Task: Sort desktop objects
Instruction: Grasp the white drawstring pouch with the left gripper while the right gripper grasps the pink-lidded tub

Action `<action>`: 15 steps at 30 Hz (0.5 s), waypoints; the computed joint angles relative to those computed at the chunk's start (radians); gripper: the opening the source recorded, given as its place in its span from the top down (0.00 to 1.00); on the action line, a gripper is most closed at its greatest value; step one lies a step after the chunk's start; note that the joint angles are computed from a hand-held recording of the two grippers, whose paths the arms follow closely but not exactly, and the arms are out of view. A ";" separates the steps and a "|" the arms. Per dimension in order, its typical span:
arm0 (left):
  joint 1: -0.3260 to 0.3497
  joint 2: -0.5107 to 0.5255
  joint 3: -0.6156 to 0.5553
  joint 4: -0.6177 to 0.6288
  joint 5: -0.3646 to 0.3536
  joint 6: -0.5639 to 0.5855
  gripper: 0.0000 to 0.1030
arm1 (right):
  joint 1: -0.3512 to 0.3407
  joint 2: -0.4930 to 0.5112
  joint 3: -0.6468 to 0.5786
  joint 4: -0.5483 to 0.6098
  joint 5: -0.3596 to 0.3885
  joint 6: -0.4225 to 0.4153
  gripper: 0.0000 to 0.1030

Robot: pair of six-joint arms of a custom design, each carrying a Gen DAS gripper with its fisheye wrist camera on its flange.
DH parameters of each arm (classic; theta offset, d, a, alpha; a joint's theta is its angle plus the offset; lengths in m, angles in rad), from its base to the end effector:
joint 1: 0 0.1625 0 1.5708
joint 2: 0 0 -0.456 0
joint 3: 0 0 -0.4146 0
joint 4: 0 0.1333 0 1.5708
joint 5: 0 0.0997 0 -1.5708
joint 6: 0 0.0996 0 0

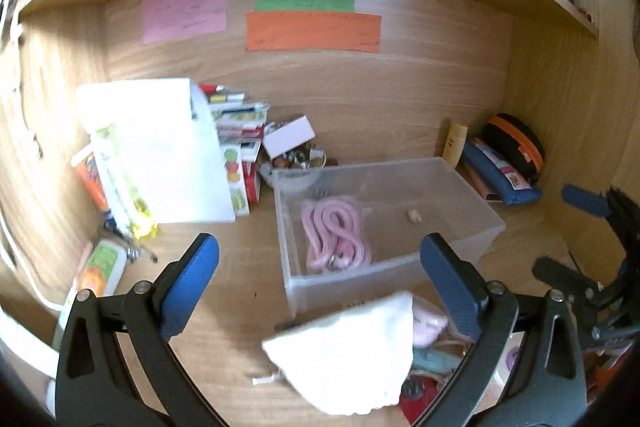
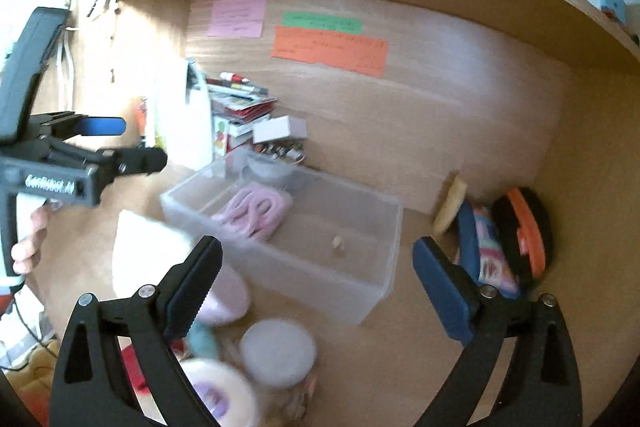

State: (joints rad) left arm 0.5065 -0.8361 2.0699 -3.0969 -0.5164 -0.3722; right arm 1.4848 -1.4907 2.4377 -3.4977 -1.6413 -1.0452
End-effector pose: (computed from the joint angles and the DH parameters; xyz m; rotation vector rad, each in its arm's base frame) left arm -0.3764 -0.4603 0.0912 0.5892 2.2099 -1.1255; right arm 0.0900 -0.4260 0.3080 1.0524 -2.1200 1.0208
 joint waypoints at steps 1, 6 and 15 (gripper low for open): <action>-0.002 -0.007 0.010 0.011 -0.004 -0.019 0.01 | -0.011 -0.018 0.019 0.011 0.008 -0.003 0.08; -0.007 -0.041 0.068 0.104 -0.037 -0.152 0.01 | -0.070 -0.076 0.111 0.013 0.035 -0.032 0.08; 0.014 -0.026 0.105 0.142 -0.174 -0.246 0.01 | -0.140 -0.100 0.165 0.099 0.028 -0.009 0.08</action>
